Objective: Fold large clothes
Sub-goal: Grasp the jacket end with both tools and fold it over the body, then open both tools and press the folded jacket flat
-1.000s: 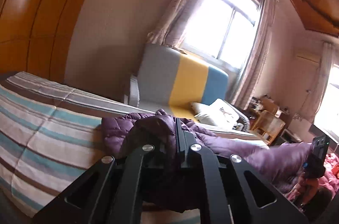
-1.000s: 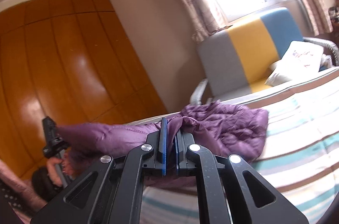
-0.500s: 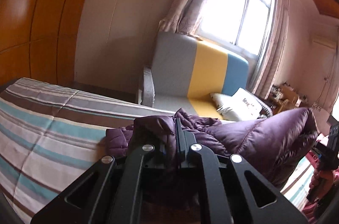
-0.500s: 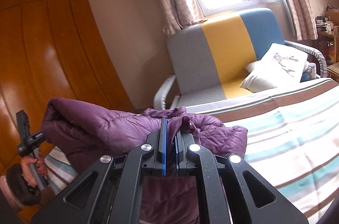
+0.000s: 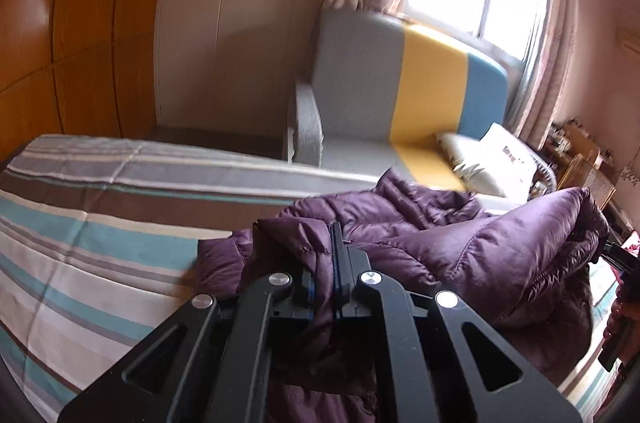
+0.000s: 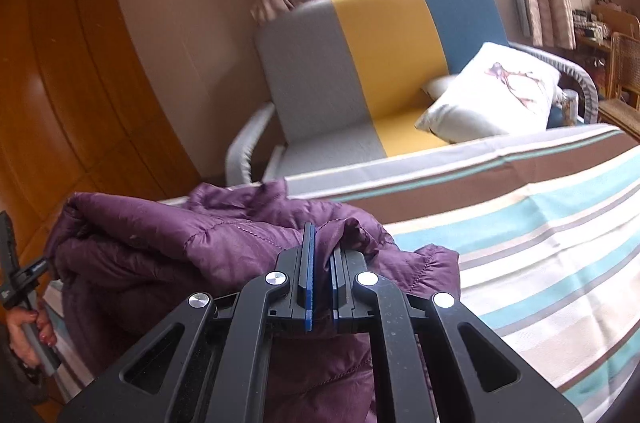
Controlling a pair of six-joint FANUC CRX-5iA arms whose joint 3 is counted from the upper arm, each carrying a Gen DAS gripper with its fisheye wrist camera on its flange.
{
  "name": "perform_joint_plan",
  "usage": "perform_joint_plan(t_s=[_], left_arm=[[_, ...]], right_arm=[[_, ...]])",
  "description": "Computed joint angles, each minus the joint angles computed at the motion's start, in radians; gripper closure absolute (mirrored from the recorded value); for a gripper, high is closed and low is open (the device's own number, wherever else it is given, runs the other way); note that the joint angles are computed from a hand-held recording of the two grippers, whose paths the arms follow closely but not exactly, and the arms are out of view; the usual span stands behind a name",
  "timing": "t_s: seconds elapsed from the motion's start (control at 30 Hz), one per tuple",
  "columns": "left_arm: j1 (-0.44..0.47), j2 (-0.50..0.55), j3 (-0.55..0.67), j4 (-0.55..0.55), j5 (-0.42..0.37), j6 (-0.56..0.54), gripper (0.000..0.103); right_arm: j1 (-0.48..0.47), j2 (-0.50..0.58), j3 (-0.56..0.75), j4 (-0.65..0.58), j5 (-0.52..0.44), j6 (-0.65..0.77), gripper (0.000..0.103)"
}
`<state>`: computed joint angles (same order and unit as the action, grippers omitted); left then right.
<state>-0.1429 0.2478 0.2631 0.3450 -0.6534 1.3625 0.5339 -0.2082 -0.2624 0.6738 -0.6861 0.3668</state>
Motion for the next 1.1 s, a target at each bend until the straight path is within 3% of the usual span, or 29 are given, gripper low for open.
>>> perform_joint_plan(t_s=[0.3,0.5,0.63,0.7,0.73,0.77,0.8,0.83,0.87,0.9,1.0,1.1], left_arm=[[-0.015,0.109,0.110,-0.079,-0.077,0.079,0.095],[0.001,0.143,0.126,0.010,-0.121,0.054,0.086],[0.028,0.129,0.065,0.171,-0.093,0.008,0.067],[0.035,0.118,0.037,0.227,-0.073,-0.011,0.060],[0.035,0.113,0.034,0.222,-0.066,-0.007,0.054],[0.033,0.105,0.030,0.209,-0.052,-0.001,0.044],[0.030,0.083,0.001,0.213,-0.007,-0.017,0.039],[0.028,0.066,-0.029,0.232,0.034,-0.037,0.029],[0.026,0.054,-0.035,0.203,0.062,-0.013,0.014],[0.023,0.034,-0.040,0.122,0.103,0.049,0.010],[0.033,0.014,-0.046,0.066,0.115,0.098,0.009],[0.041,0.020,-0.039,0.054,0.059,0.103,0.007]], right_arm=[[-0.027,0.108,0.084,-0.099,-0.054,0.035,0.097],[-0.062,0.147,0.138,-0.237,-0.057,0.095,0.095],[-0.098,0.118,0.135,-0.358,0.018,0.125,0.081],[-0.106,0.084,0.089,-0.335,0.088,0.064,0.062],[-0.102,0.071,0.065,-0.292,0.105,0.009,0.040],[-0.098,0.051,0.023,-0.206,0.129,-0.088,0.027],[-0.100,0.027,-0.020,-0.137,0.170,-0.160,0.027],[-0.103,0.015,-0.037,-0.120,0.190,-0.180,0.027],[-0.100,0.008,-0.035,-0.129,0.178,-0.173,0.027],[-0.091,0.004,-0.027,-0.140,0.146,-0.158,0.027],[-0.061,-0.011,-0.021,-0.157,0.088,-0.099,0.027],[-0.028,-0.022,-0.030,-0.133,0.040,-0.079,0.027]])
